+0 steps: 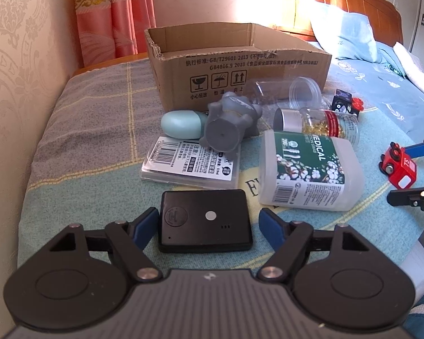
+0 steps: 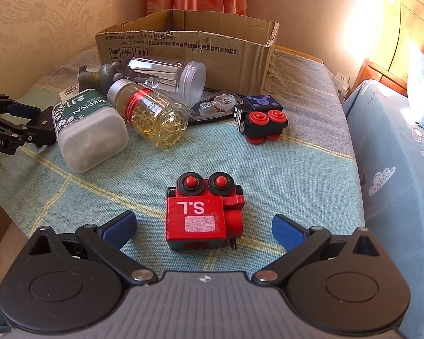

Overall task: Organize rigid objects
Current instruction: 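Close the left gripper on the black device while the right gripper grasps the red train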

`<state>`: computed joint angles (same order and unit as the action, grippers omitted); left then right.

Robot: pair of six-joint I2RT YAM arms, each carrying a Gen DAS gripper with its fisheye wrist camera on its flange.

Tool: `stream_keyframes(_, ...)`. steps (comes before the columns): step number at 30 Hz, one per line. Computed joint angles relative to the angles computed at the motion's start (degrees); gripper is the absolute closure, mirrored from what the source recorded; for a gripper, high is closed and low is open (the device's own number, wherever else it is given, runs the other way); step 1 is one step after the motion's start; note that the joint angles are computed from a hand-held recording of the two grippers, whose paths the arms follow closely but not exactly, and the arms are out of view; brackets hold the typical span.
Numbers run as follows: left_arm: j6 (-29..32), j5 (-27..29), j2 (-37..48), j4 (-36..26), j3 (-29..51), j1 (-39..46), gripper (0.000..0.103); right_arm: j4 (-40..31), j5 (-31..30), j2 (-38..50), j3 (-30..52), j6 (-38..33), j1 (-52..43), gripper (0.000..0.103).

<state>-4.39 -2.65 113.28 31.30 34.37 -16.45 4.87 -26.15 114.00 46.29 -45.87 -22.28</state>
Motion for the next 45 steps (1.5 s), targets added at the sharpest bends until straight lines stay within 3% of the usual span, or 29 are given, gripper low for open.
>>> stream_keyframes(4,-2.4,-2.3,-0.2,-0.4,-0.1,-1.3,0.027,0.3,-0.1,-0.3,-0.3,-0.6,0.5,0.003)
stream_keyframes(17,-3.2,-3.5,-0.5,-0.3,-0.3,-1.8,0.034,0.0,-0.9,-2.4,-1.3,-1.8,0.8,0.042)
stream_keyframes(28,-5.2,-5.1,0.1,-1.1,0.8,-2.7,0.033,-0.7,-2.6,-1.6,-0.5,-4.1,-0.5,0.040)
stream_keyframes(32,-5.5,-5.3,0.0,-1.6,1.0,-2.7,0.033,-1.3,-2.6,-2.2,-0.7,-4.7,-0.6,0.045)
stream_keyframes(45,-3.9,-6.2,-6.0,-8.1,0.3,-3.3,0.034,-4.4,-2.2,-3.7,2.1,-4.1,-0.6,0.047)
